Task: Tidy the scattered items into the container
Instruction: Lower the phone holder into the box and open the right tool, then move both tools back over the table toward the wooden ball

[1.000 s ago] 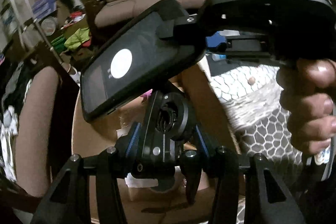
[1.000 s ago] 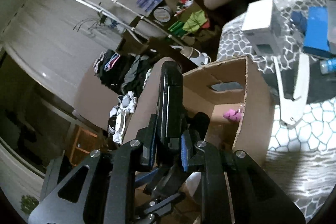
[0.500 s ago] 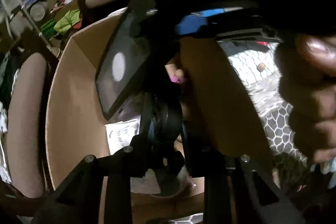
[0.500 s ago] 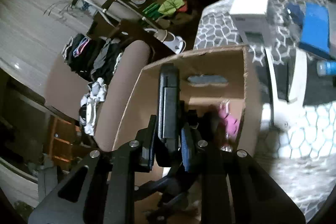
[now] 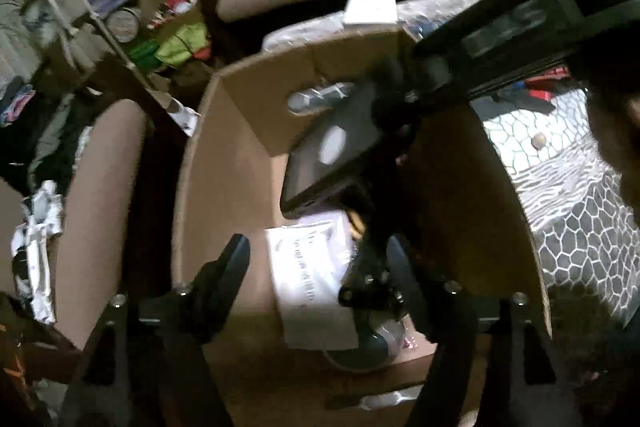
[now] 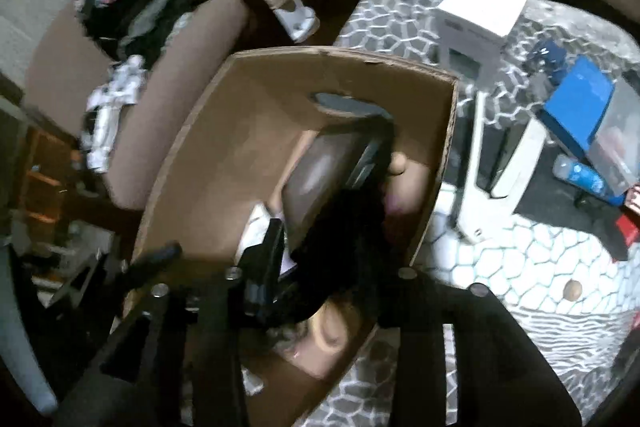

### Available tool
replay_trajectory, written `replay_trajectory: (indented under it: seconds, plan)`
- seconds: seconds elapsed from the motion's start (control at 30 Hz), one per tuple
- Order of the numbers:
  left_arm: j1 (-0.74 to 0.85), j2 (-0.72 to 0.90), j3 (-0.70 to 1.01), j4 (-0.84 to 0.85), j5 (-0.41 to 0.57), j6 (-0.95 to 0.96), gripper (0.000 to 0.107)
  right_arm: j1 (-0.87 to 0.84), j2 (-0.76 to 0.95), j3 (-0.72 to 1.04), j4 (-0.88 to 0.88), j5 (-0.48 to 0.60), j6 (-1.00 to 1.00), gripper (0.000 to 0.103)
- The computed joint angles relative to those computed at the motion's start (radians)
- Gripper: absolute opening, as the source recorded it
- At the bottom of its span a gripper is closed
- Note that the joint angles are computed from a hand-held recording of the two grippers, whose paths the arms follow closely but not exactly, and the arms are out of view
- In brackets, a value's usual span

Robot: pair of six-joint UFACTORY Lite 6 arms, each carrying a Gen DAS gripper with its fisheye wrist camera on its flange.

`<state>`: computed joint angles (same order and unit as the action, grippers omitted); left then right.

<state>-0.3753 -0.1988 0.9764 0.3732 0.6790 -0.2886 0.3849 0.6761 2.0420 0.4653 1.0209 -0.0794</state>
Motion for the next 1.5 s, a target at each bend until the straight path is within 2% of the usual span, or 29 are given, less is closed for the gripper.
replay_trajectory:
  seconds: [0.03, 0.1, 0.17, 0.3, 0.4, 0.47, 0.53, 0.63, 0.73, 0.87, 1.03, 1.1, 1.23, 1.3, 1.33, 1.37, 1.4, 1.5]
  plan:
    - [0.001, -0.031, -0.013, -0.01, 0.009, 0.002, 0.079, -0.007, -0.042, -0.045, 0.014, -0.008, -0.026, 0.056]
    - [0.012, -0.119, -0.051, -0.025, 0.03, -0.003, 0.079, -0.012, -0.12, -0.124, 0.028, -0.012, -0.09, 0.062]
    - [0.01, -0.18, -0.086, -0.013, 0.033, -0.03, 0.08, -0.019, -0.214, -0.227, 0.04, -0.031, -0.168, 0.062]
    - [0.007, -0.195, -0.093, -0.017, 0.002, -0.07, 0.08, 0.029, -0.429, -0.454, -0.129, -0.21, -0.132, 0.062]
    - [0.012, -0.203, -0.079, -0.128, -0.008, -0.052, 0.08, 0.011, -0.574, -0.595, -0.059, -0.228, -0.239, 0.062]
    - [-0.005, -0.239, -0.086, -0.136, -0.014, -0.09, 0.08, -0.006, -0.694, -0.689, -0.015, -0.225, -0.3, 0.062]
    - [-0.071, -0.285, -0.102, -0.015, -0.014, -0.238, 0.08, -0.019, -0.802, -0.757, -0.002, -0.226, -0.335, 0.062]
    - [-0.206, -0.343, -0.139, 0.283, 0.013, -0.552, 0.08, -0.062, -1.006, -0.885, -0.02, -0.252, -0.327, 0.062]
    - [-0.308, -0.357, -0.139, 0.392, 0.056, -0.695, 0.08, -0.138, -1.17, -0.985, -0.014, -0.243, -0.354, 0.062]
    - [-0.414, -0.323, -0.095, 0.44, 0.066, -0.795, 0.081, -0.506, -1.319, -1.075, 0.224, -0.064, -0.699, 0.062]
    - [-0.561, -0.134, 0.042, 0.521, 0.051, -0.955, 0.087, -1.029, -1.263, -1.078, 0.448, 0.253, -0.963, 0.062]
    - [-0.602, -0.061, 0.093, 0.544, 0.04, -0.996, 0.088, -1.2, -1.231, -1.081, 0.491, 0.321, -1.07, 0.062]
    - [-0.649, 0.128, 0.216, 0.593, -0.021, -1.046, 0.088, -1.423, -1.157, -1.074, 0.519, 0.362, -1.198, 0.062]
    - [-0.65, 0.2, 0.232, 0.661, -0.088, -1.105, 0.088, -1.498, -1.107, -1.063, 0.518, 0.359, -1.25, 0.062]
    - [-0.649, 0.221, 0.226, 0.692, -0.106, -1.147, 0.091, -1.528, -1.078, -1.053, 0.516, 0.353, -1.278, 0.062]
    - [-0.648, 0.242, 0.222, 0.726, -0.124, -1.191, 0.099, -1.553, -1.049, -1.04, 0.512, 0.344, -1.306, 0.062]
    - [-0.641, 0.268, 0.21, 0.772, -0.15, -1.26, 0.103, -1.574, -1.014, -1.022, 0.504, 0.336, -1.332, 0.062]
    - [-0.619, 0.347, 0.18, 0.958, -0.225, -1.491, 0.103, -1.627, -0.873, -0.938, 0.468, 0.352, -1.351, 0.063]
